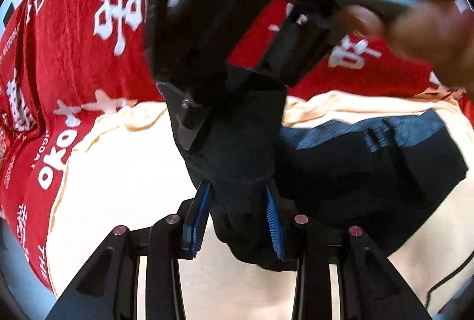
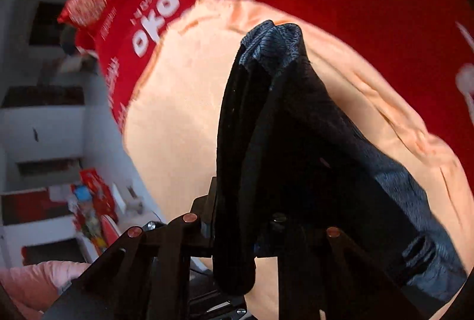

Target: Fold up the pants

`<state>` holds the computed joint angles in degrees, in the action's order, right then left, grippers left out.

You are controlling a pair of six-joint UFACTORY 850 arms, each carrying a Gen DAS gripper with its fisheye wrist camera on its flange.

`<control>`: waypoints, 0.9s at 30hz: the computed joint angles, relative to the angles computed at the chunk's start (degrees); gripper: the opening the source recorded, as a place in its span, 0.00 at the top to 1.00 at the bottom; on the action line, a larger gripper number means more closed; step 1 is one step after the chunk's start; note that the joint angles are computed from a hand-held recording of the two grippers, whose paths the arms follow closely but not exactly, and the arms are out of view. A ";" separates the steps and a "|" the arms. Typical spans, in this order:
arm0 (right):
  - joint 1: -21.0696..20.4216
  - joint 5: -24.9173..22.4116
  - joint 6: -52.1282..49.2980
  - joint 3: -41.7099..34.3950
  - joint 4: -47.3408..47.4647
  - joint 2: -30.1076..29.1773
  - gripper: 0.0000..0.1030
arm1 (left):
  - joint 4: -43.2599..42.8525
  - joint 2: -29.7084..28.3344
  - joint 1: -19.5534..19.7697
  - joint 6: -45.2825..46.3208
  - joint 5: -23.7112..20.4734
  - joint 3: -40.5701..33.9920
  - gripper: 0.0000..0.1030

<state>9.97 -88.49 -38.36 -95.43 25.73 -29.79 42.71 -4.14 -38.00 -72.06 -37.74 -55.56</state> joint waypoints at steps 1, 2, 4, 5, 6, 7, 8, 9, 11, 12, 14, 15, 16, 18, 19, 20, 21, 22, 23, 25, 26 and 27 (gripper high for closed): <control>-1.22 -0.22 -0.30 0.09 1.26 0.45 0.83 | 0.02 -0.13 -0.55 0.17 -0.13 -0.86 0.65; -2.89 -0.47 -0.87 0.38 2.74 1.20 0.83 | 0.02 -0.28 -1.14 0.33 -0.32 -1.65 0.65; -5.25 -1.14 -1.53 0.14 4.30 1.66 0.83 | -0.32 -1.04 -2.30 1.11 -0.64 -3.76 0.65; -7.03 -1.54 -1.95 0.19 5.25 2.24 0.83 | -0.61 -1.59 -2.96 1.63 -0.76 -5.04 0.65; -8.25 -1.45 -2.31 0.75 5.96 2.86 0.83 | -0.69 -2.13 -3.60 1.78 -0.85 -5.98 0.65; -9.32 -1.77 -2.51 0.64 6.42 3.15 0.83 | -1.02 -2.86 -4.21 2.48 -0.90 -7.36 0.65; -11.23 -2.15 -2.90 0.38 7.18 3.47 0.83 | -1.28 -3.84 -4.92 3.21 -1.23 -9.07 0.65; -12.18 -2.29 -3.00 0.24 7.58 3.60 0.83 | -1.35 -5.03 -5.81 4.06 -1.61 -10.99 0.65; -15.57 -3.00 -3.38 -0.68 8.73 3.57 0.83 | -1.63 -7.10 -7.09 5.64 -2.03 -14.24 0.65; -17.13 -3.60 -3.41 -1.52 9.14 3.26 0.83 | -2.01 -8.34 -7.73 6.68 -2.21 -16.10 0.65; -20.95 -4.59 -3.47 -2.73 10.18 2.61 0.83 | -3.42 -11.06 -9.10 9.12 -2.29 -20.07 0.65; -21.95 -4.62 -3.55 -2.63 10.51 2.61 0.83 | -4.06 -12.16 -9.61 10.16 -2.37 -21.65 0.65; -24.09 -5.09 -3.84 -3.10 10.97 2.16 0.83 | -5.04 -14.07 -10.46 11.81 -2.60 -24.21 0.65; -26.85 -5.81 -4.26 -3.96 11.15 1.28 0.82 | -6.64 -16.92 -11.54 14.38 -2.79 -27.83 0.65; -28.35 -6.05 -4.36 -4.15 11.02 0.82 0.82 | -8.19 -19.14 -12.35 16.38 -3.17 -30.49 0.65; -29.87 -6.14 -4.40 -4.11 10.78 0.36 0.82 | -9.29 -20.37 -12.74 17.71 -3.39 -31.89 0.65; -30.95 -6.11 -4.39 -4.04 10.51 -0.02 0.82 | -10.60 -22.02 -13.30 19.24 -3.79 -33.77 0.65; -32.15 -6.00 -4.25 -3.75 10.23 -0.37 0.82 | -11.87 -23.91 -13.97 20.89 -4.48 -35.90 0.65; -33.70 -5.90 -4.07 -3.28 9.97 -0.93 0.82 | -12.70 -25.56 -14.56 22.32 -5.21 -37.65 0.65; -35.77 -6.25 -3.64 -3.68 9.75 -2.36 0.82 | -14.23 -28.81 -15.76 24.85 -6.64 -41.01 0.65; -36.97 -5.95 -3.55 -3.10 9.74 -2.85 0.82 | -14.93 -30.29 -16.40 25.84 -7.30 -42.49 0.65; -37.45 -5.69 -3.51 -2.81 9.73 -3.11 0.82 | -15.71 -31.84 -16.87 27.18 -7.95 -44.07 0.65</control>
<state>-27.47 -94.17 -41.87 -98.24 35.46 -32.90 27.00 -35.99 -54.87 -44.89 -45.68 -99.63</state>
